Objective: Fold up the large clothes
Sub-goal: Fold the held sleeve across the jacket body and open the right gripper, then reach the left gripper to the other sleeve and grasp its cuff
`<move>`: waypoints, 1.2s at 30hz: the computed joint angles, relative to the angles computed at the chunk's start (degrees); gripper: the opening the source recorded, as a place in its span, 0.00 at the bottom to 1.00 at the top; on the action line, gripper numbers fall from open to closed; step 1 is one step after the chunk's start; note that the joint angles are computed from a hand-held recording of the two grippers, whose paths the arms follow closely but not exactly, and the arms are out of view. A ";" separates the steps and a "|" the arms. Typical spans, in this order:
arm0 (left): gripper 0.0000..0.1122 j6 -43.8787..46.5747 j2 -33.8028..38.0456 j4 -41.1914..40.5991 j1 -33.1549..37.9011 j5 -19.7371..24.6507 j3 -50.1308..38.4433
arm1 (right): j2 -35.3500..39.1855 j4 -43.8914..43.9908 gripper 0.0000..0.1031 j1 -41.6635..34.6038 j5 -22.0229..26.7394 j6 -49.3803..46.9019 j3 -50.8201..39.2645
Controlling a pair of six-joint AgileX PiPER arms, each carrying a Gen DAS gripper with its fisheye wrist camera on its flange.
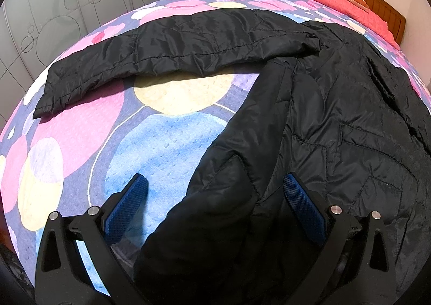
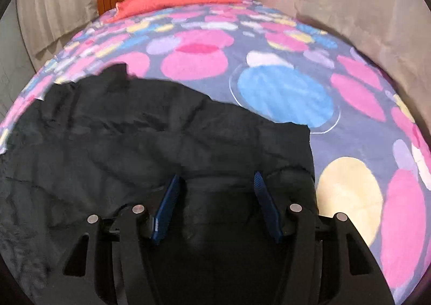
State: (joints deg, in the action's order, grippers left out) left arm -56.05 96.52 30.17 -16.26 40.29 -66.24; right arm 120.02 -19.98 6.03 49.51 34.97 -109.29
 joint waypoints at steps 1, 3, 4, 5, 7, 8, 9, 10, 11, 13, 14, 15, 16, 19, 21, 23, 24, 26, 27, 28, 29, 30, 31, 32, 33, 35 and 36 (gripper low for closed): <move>0.90 -0.13 -0.07 0.11 -0.10 0.06 0.08 | -2.04 -0.76 0.56 1.08 -1.83 1.58 2.69; 0.90 -0.15 0.14 0.37 -0.11 0.24 -0.15 | -4.88 -2.63 0.56 3.04 -5.26 3.96 7.62; 0.90 -0.19 0.29 0.46 -0.19 0.37 -0.33 | -5.26 -1.78 0.56 4.20 -6.72 3.58 8.93; 0.90 -0.11 0.41 0.51 -0.14 0.43 -0.48 | -4.34 -0.07 0.56 4.37 -6.81 1.89 8.29; 0.90 0.25 0.53 0.33 0.13 0.29 -0.61 | -0.52 -1.96 0.58 6.71 -3.08 1.88 5.04; 0.90 0.21 0.54 0.28 0.08 0.31 -0.66 | 1.65 -4.76 0.58 7.89 -1.25 2.53 3.20; 0.90 -0.02 0.54 0.46 -0.06 0.34 -0.62 | 2.43 -6.38 0.58 8.55 0.10 2.95 1.88; 0.90 -0.01 0.53 0.45 -0.01 0.21 -0.57 | 2.51 -6.41 0.58 8.81 1.61 2.41 0.56; 0.90 -0.24 0.47 0.48 -0.18 0.23 -0.48 | 1.78 -5.58 0.58 8.72 1.57 1.76 0.89; 0.90 -0.05 0.66 0.31 -0.01 0.04 -0.61 | -2.15 -4.53 0.58 8.43 -0.95 1.90 4.76; 0.90 -0.12 0.67 0.41 -0.06 0.04 -0.59 | -4.05 -5.68 0.58 8.36 -1.81 3.28 7.04; 0.90 -0.18 0.61 0.44 -0.06 -0.02 -0.49 | -5.97 -6.64 0.58 8.14 -2.37 4.68 9.19; 0.90 0.13 0.71 0.21 0.21 -0.25 -0.55 | -7.79 -6.68 0.58 7.49 -3.01 5.71 11.52; 0.90 -0.62 0.61 0.67 -0.24 -0.14 -0.35 | -9.93 -7.64 0.58 5.02 -3.44 8.37 16.34; 0.90 -0.57 0.68 0.68 -0.16 -0.21 -0.38 | -9.90 -6.59 0.56 3.55 -5.32 7.73 18.70; 0.90 -0.45 0.64 0.46 -0.14 -0.25 -0.37 | -9.27 -8.99 0.57 3.33 -8.53 8.70 20.80; 0.90 -0.57 0.60 0.54 -0.23 -0.20 -0.32 | -8.94 -11.31 0.57 3.92 -9.09 10.48 21.31; 0.90 -0.56 0.64 0.43 -0.22 -0.28 -0.32 | -8.08 -14.88 0.58 5.07 -8.43 13.14 20.99; 0.90 -0.62 0.60 0.45 -0.25 -0.30 -0.27 | -7.84 -15.53 0.58 5.23 -8.32 13.66 20.79; 0.90 -0.24 0.71 0.03 -0.08 -0.41 -0.41 | -8.12 -15.87 0.58 5.26 -8.81 14.24 21.35; 0.90 -0.21 0.56 -0.13 -0.11 -0.45 -0.26 | -8.43 -15.92 0.58 5.12 -9.51 14.57 21.94; 0.90 0.20 0.41 -0.60 -0.01 -0.45 -0.19 | -8.77 -16.00 0.58 5.12 -9.95 14.91 22.52; 0.90 1.10 0.25 -1.44 0.32 -0.58 -0.14 | -8.91 -15.67 0.58 4.88 -10.54 14.80 22.75; 0.90 3.11 0.07 -3.15 0.93 -0.67 -0.32 | -9.38 -15.97 0.59 5.08 -10.91 15.48 23.54; 0.90 5.26 -0.17 -4.86 1.52 -0.73 -0.44 | -9.46 -15.91 0.59 5.02 -11.20 15.50 23.69; 0.90 11.29 -1.31 -9.68 3.24 -1.31 -0.24 | -9.62 -16.06 0.60 5.12 -11.49 15.77 23.99; 0.90 14.21 -2.16 -12.20 4.37 -1.90 0.18 | -9.66 -16.04 0.60 5.09 -11.60 15.73 24.07</move>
State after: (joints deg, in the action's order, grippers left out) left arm -41.84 94.36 17.97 -11.90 38.39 -66.07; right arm 110.36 -36.02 11.12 37.90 50.70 -85.22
